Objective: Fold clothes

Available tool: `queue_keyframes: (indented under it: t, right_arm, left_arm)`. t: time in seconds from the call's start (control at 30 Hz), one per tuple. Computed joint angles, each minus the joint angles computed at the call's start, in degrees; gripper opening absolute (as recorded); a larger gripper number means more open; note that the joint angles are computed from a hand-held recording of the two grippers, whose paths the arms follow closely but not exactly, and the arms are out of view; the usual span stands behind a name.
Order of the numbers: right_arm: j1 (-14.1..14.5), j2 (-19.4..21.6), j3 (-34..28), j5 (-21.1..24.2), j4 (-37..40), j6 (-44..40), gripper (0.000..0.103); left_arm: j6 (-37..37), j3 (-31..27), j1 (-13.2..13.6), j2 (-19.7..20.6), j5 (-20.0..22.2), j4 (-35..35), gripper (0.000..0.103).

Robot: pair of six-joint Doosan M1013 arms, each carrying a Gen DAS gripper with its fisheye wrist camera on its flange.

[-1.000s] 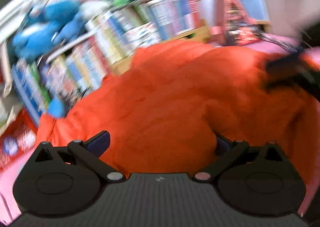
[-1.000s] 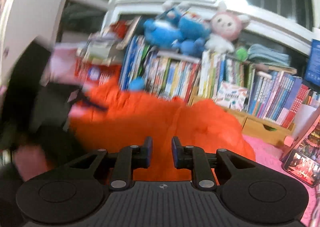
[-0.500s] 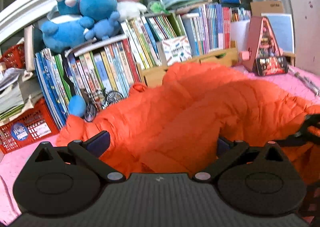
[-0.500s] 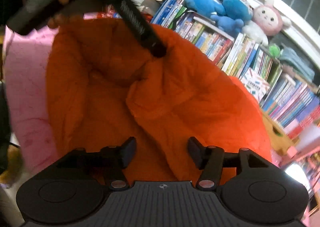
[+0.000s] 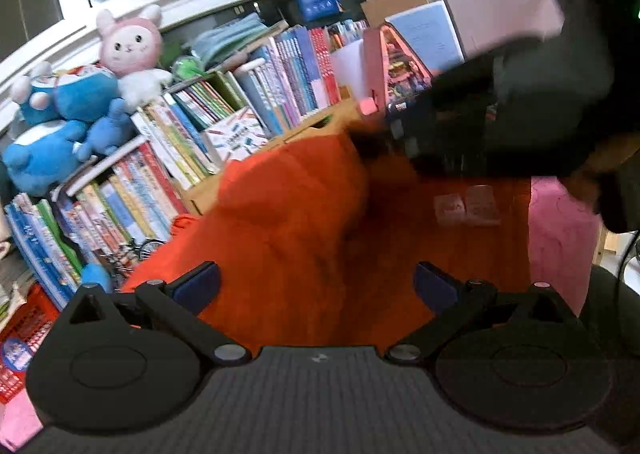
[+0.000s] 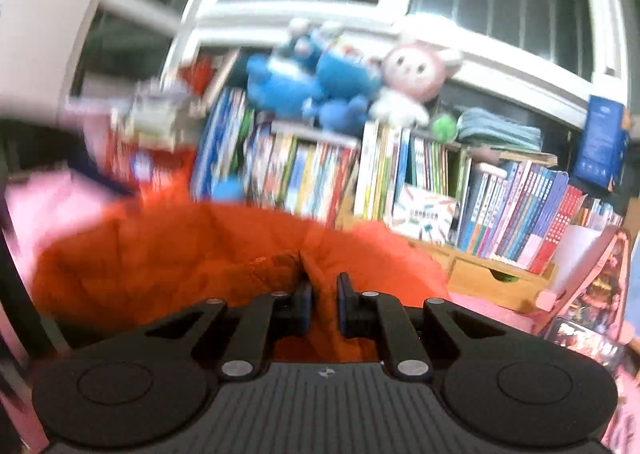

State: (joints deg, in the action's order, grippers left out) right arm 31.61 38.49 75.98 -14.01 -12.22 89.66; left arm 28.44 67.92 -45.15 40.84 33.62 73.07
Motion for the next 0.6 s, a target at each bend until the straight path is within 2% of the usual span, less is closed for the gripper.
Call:
queue_keyframes:
  t: [0.1,0.17,0.27,0.3,0.37,0.43,0.5,0.6]
  right_arm:
    - [-0.6,-1.3,0.9,-2.5,-5.4,7.4,0.014]
    - [-0.8,-1.9,1.2,-3.4,-5.1,7.8,0.014]
    - [-1.1,-2.0,1.2,-3.3,-3.0,6.1,0.014]
    - [-1.1,-2.0,1.2,-2.9,-2.5,5.5,0.014]
    - [-1.1,-1.9,1.5,-2.2,-2.6,4.7,0.015]
    - [-1.0,-1.7,1.7,-1.4,-2.5,3.9,0.015]
    - [-0.9,-1.6,1.9,-1.0,-1.7,2.1,0.015]
    - [-0.4,-1.6,2.6,-1.8,1.7,-3.2,0.016]
  left_arm:
    - [-2.4,-2.3,0.0,1.9,1.5,3.0,0.103]
    - [-4.9,-3.7,-0.4,3.3,5.8,8.1,0.103]
    - [-8.2,-5.1,-0.8,4.5,15.9,14.0,0.103]
    - [-10.0,-4.6,-0.6,4.0,17.5,14.8,0.103]
    - [-11.9,-2.5,-0.1,1.7,18.1,14.5,0.103]
    - [-14.1,-0.8,-0.1,0.0,21.2,16.5,0.103]
    - [-14.1,0.4,-0.3,-1.0,25.3,18.6,0.103]
    - [-12.1,1.9,-0.9,-2.0,28.7,18.4,0.103]
